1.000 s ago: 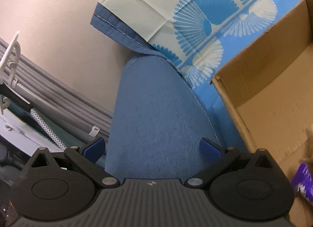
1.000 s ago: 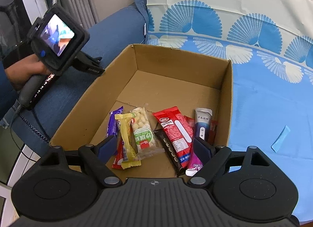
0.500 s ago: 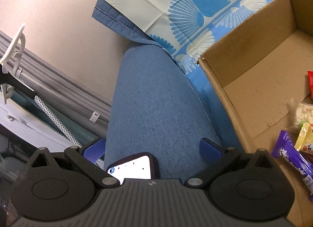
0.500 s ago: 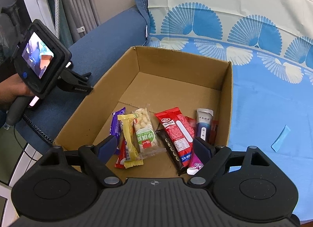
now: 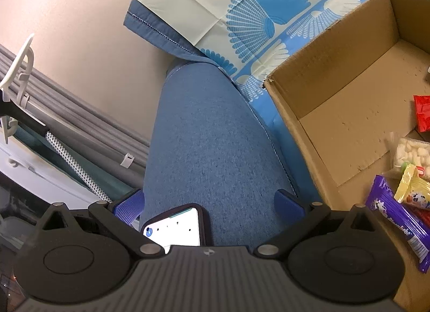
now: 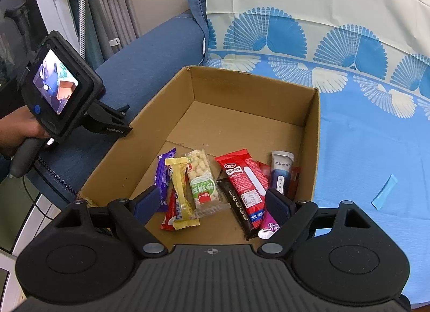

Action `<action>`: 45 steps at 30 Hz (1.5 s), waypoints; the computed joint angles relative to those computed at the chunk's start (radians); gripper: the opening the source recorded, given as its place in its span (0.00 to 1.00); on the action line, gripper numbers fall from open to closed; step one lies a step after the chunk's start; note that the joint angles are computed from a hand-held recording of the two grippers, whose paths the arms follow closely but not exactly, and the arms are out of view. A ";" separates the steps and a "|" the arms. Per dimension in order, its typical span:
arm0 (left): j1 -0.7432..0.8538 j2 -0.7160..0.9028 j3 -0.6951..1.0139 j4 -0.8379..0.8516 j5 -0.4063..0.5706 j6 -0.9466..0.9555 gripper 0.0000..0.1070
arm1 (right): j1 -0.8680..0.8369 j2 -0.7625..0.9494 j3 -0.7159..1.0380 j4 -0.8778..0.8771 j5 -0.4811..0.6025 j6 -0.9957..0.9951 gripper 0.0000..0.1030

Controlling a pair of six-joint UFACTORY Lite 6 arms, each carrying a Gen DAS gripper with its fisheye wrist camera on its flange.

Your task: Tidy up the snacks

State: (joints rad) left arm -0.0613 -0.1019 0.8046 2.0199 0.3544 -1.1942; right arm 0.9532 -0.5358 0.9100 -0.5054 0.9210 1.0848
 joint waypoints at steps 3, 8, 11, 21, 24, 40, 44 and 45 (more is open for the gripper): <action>-0.003 0.010 0.008 -0.010 0.005 0.008 0.96 | -0.002 0.002 0.001 -0.002 0.000 0.003 0.84; -0.008 0.011 0.005 -0.003 0.011 0.002 0.96 | -0.008 -0.001 -0.006 0.004 -0.004 0.000 0.84; -0.008 0.011 0.005 -0.004 0.011 0.003 0.96 | -0.009 -0.002 -0.011 0.005 -0.009 0.002 0.84; -0.003 0.032 0.034 -0.037 0.001 0.024 0.96 | -0.009 -0.003 -0.014 0.006 -0.011 0.002 0.84; -0.003 0.035 0.035 -0.033 0.004 0.021 0.96 | -0.007 -0.001 -0.013 0.004 -0.009 0.007 0.84; -0.005 0.060 0.057 -0.059 0.013 0.040 0.96 | -0.009 -0.002 -0.019 0.003 -0.015 0.008 0.84; -0.008 0.062 0.058 -0.070 0.018 0.050 0.96 | -0.006 0.001 -0.019 0.000 -0.013 0.015 0.84; -0.009 0.063 0.059 -0.074 0.019 0.053 0.96 | -0.002 0.000 -0.023 -0.002 -0.013 0.021 0.84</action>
State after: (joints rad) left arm -0.0699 -0.0393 0.8639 1.9461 0.3736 -1.1412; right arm 0.9513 -0.5362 0.8871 -0.5077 0.9076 1.1060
